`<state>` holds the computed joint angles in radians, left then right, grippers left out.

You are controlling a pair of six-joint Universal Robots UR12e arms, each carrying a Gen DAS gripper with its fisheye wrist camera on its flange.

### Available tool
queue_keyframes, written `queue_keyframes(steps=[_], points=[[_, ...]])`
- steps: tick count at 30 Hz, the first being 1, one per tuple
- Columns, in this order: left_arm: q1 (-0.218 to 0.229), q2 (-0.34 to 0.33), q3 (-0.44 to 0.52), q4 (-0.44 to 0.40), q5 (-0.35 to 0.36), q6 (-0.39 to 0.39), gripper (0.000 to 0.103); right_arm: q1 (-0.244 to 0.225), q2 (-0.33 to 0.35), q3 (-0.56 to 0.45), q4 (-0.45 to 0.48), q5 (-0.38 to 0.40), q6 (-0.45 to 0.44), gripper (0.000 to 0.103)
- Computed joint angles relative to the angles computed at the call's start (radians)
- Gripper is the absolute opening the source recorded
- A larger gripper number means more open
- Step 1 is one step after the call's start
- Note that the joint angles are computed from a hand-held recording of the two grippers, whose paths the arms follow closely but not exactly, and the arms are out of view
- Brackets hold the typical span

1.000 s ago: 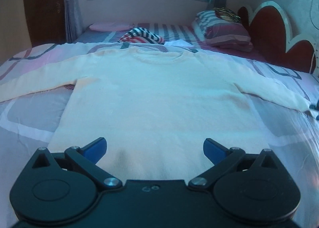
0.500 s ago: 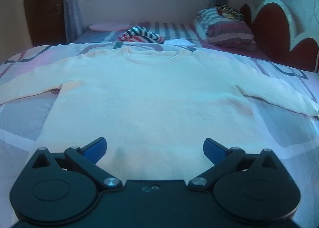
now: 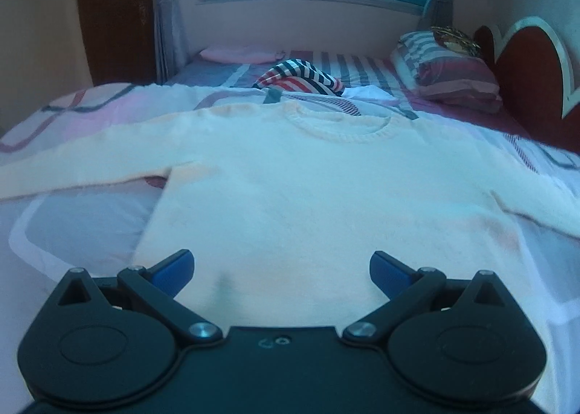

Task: Fold small clothes
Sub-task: 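Lift the cuff with the right gripper, lay the sleeve across the body, release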

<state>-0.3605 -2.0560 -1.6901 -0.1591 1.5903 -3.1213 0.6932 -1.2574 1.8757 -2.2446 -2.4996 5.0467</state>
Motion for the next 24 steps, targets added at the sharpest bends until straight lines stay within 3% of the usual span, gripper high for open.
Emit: queue_keyframes(steps=[2,6,10,14,24], points=[[0.007,0.0,-0.001,0.0,0.016,0.013,0.103,-0.015,-0.002,0.01,-0.028,0.04,-0.009,0.003],[0.025,0.0,-0.005,-0.003,0.028,0.023,0.103,-0.002,0.012,-0.02,-0.004,-0.016,-0.047,0.003],[0.044,-0.006,-0.008,0.023,0.01,0.082,0.102,-0.007,0.029,-0.06,-0.001,-0.02,-0.148,0.003],[0.07,-0.011,-0.004,0.031,-0.036,0.087,0.103,0.005,0.054,-0.128,-0.001,-0.057,-0.229,0.003],[0.135,-0.026,0.036,0.041,-0.087,0.135,0.103,0.034,0.266,-0.431,-0.185,-0.041,-0.557,0.003]])
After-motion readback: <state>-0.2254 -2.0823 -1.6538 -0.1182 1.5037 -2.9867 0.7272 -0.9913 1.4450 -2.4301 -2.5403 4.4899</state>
